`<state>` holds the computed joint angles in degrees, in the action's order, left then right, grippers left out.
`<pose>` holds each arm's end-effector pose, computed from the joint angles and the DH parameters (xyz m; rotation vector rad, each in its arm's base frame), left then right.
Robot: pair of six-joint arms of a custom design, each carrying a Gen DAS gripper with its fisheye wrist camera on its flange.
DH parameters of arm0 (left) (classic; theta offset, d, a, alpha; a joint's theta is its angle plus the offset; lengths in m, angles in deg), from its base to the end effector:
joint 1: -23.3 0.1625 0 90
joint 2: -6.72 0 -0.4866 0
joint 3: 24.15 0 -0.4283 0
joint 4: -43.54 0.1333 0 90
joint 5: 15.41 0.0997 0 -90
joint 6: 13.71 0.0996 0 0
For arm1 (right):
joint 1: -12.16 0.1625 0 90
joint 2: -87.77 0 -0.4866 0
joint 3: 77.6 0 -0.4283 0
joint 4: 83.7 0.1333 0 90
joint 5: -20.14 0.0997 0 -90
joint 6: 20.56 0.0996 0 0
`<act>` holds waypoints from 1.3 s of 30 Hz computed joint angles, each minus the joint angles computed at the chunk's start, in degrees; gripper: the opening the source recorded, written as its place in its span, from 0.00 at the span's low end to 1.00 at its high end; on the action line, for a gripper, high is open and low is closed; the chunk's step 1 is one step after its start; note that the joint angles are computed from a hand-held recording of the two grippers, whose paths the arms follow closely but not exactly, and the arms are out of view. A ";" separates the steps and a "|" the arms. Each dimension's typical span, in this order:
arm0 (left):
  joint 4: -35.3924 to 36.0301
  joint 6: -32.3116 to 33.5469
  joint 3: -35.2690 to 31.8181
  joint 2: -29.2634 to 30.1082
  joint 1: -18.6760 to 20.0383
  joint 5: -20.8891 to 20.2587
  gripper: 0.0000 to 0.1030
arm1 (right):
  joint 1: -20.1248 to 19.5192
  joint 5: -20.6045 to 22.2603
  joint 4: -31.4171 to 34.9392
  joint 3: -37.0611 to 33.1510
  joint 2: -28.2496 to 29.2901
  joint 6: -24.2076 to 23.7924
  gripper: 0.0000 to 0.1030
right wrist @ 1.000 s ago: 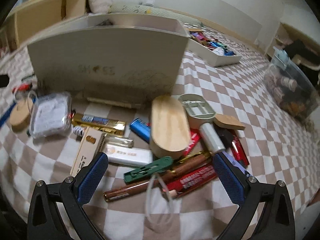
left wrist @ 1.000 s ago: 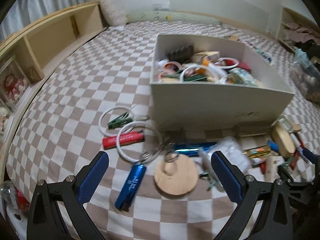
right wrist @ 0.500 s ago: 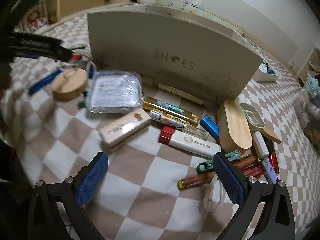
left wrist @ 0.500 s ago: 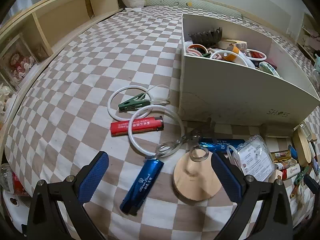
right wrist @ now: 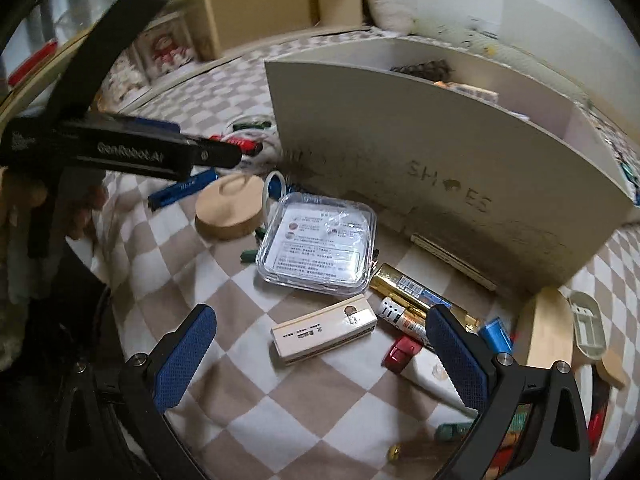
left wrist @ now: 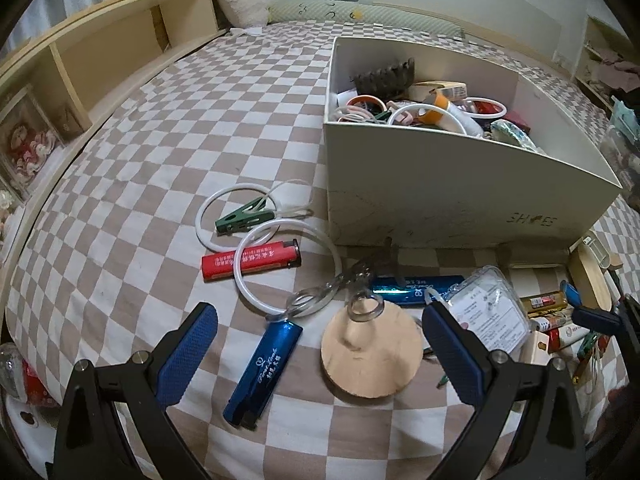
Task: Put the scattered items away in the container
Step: 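Grasp the small white box with the right tool while the left tool reaches the clear case, then grasp the clear plastic case with the left tool while the right tool holds the white box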
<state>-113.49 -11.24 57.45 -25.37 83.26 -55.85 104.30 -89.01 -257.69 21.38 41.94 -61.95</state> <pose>-0.2219 -0.8014 0.0637 0.4873 2.2567 -0.5980 0.1278 -0.7255 0.1391 0.8527 -2.4622 0.5287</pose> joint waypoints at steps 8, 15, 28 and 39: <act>0.40 0.76 -0.67 0.51 0.04 -1.55 1.00 | -0.94 4.67 10.43 -3.45 -0.02 -1.54 1.00; 0.34 -0.05 -0.60 0.05 0.32 -2.17 1.00 | -0.68 4.89 17.20 -5.11 0.68 -2.52 0.98; 3.89 -4.38 -0.80 -1.01 1.18 -9.42 0.98 | 0.32 0.26 7.90 -1.93 1.83 6.90 0.62; -0.32 -0.38 0.59 -0.95 0.95 -18.71 0.93 | -0.10 -0.77 0.79 0.79 1.56 11.49 0.55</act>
